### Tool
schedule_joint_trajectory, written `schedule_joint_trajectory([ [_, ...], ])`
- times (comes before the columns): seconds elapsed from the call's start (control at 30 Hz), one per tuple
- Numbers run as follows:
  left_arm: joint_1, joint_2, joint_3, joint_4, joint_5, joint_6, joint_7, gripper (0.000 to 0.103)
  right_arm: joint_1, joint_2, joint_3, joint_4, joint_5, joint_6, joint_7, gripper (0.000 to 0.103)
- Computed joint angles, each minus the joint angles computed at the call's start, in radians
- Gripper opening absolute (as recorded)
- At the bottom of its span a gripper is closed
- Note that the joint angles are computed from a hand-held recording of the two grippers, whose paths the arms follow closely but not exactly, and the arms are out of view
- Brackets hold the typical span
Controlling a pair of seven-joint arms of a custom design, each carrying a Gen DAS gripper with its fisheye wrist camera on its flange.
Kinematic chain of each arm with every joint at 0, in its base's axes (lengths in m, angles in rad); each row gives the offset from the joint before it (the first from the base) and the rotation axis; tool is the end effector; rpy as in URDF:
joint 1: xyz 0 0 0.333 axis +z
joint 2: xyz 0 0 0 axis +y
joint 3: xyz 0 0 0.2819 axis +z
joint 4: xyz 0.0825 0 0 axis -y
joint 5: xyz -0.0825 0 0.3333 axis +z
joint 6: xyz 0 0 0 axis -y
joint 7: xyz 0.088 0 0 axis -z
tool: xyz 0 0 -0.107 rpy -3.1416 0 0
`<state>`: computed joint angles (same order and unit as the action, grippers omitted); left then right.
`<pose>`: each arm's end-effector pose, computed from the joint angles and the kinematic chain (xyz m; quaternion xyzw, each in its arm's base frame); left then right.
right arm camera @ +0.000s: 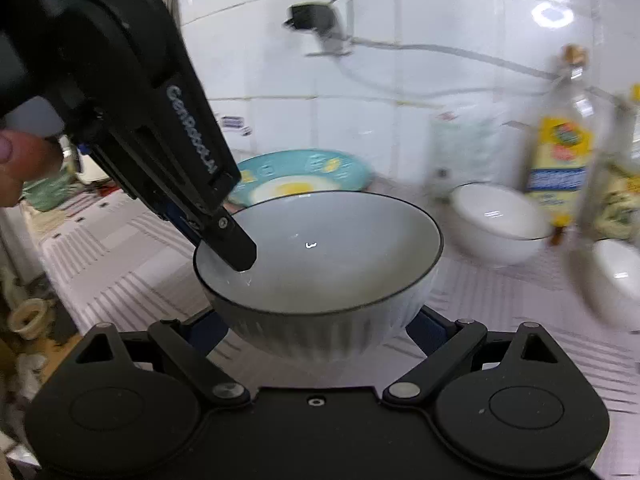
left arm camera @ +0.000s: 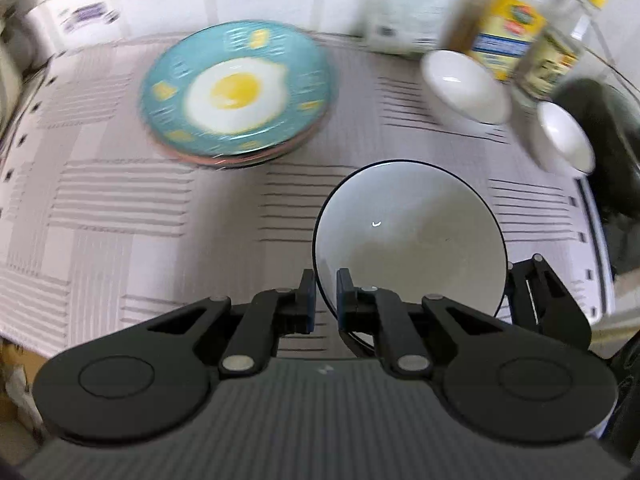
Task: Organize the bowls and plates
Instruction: 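Lift the bowl with both grippers and carry it toward the plate stack, then lower the bowl onto the cloth beside the plates and open both grippers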
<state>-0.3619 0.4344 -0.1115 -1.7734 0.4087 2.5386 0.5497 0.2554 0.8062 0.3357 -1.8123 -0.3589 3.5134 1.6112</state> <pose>0.5600 -0.2840 0.3504 -0.7783 0.5939 -0.1604 0.1256 0.5279 0.3559 0.2499 -0.8087 0.3600 -0.1487 0.4408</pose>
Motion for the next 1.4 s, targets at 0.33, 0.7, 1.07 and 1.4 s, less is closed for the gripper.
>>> schedule_joint_trajectory([
  [0.33,0.009,0.017,0.032,-0.031,0.059,-0.04,-0.056,0.009,-0.008,0.246,0.14,0.303,-0.049,-0.168,-0.178,0.097],
  [0.7,0.006,0.037,0.054,-0.05,0.084,0.013,-0.214,0.011,0.055,0.266,0.112,0.405,0.096,-0.305,-0.3,0.096],
  [1.07,-0.03,-0.028,0.035,-0.027,0.169,-0.124,-0.272,0.04,-0.25,0.106,0.33,0.062,0.287,-0.239,-0.305,0.097],
  [1.4,-0.074,-0.051,-0.018,0.073,0.239,-0.232,-0.232,0.047,-0.296,-0.07,0.253,-0.109,0.249,-0.083,-0.123,0.096],
])
